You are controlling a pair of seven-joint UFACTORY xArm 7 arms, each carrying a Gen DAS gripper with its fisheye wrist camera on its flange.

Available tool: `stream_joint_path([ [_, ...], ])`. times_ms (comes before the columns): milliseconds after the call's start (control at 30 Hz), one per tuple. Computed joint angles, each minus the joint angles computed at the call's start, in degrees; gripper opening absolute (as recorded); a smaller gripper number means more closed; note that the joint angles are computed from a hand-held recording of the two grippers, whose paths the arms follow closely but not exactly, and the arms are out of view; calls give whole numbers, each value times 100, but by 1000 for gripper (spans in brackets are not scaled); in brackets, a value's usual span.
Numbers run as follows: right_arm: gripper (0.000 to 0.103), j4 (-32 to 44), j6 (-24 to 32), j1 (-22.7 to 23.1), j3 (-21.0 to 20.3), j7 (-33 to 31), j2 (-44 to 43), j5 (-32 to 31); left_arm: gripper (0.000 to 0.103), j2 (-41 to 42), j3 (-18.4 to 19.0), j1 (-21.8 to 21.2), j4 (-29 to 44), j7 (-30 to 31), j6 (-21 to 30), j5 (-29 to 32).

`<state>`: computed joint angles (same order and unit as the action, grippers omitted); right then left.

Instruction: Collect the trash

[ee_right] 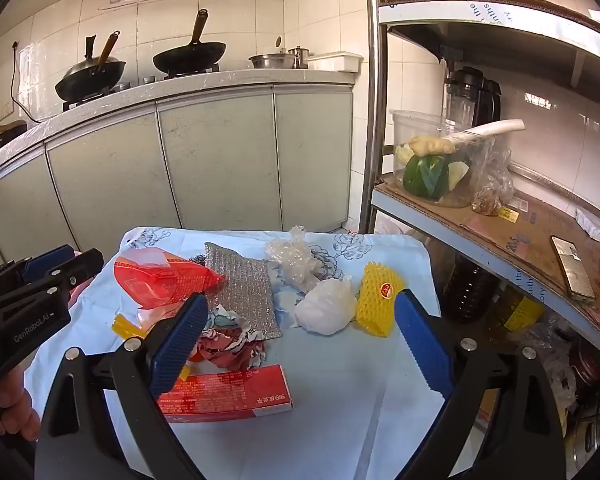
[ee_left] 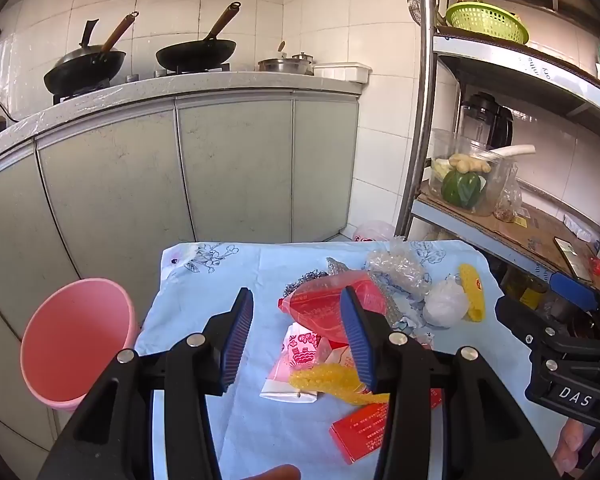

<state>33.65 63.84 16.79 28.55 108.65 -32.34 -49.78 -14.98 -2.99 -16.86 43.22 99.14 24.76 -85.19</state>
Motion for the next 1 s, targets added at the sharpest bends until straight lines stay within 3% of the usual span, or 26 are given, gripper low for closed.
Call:
stream_joint_path([
  [267,95,-14,-1,11,7,29,-13,-65,45,-33,41,51,61,-318,90,299],
  [467,95,-24,-15,-1,-10,24,-20,-50,45,-29,43,-9,8,-102,19,53],
  [1000,95,21,3,-3,18,21,23,-46,45,-45,34,-4,17,-166,27,106],
])
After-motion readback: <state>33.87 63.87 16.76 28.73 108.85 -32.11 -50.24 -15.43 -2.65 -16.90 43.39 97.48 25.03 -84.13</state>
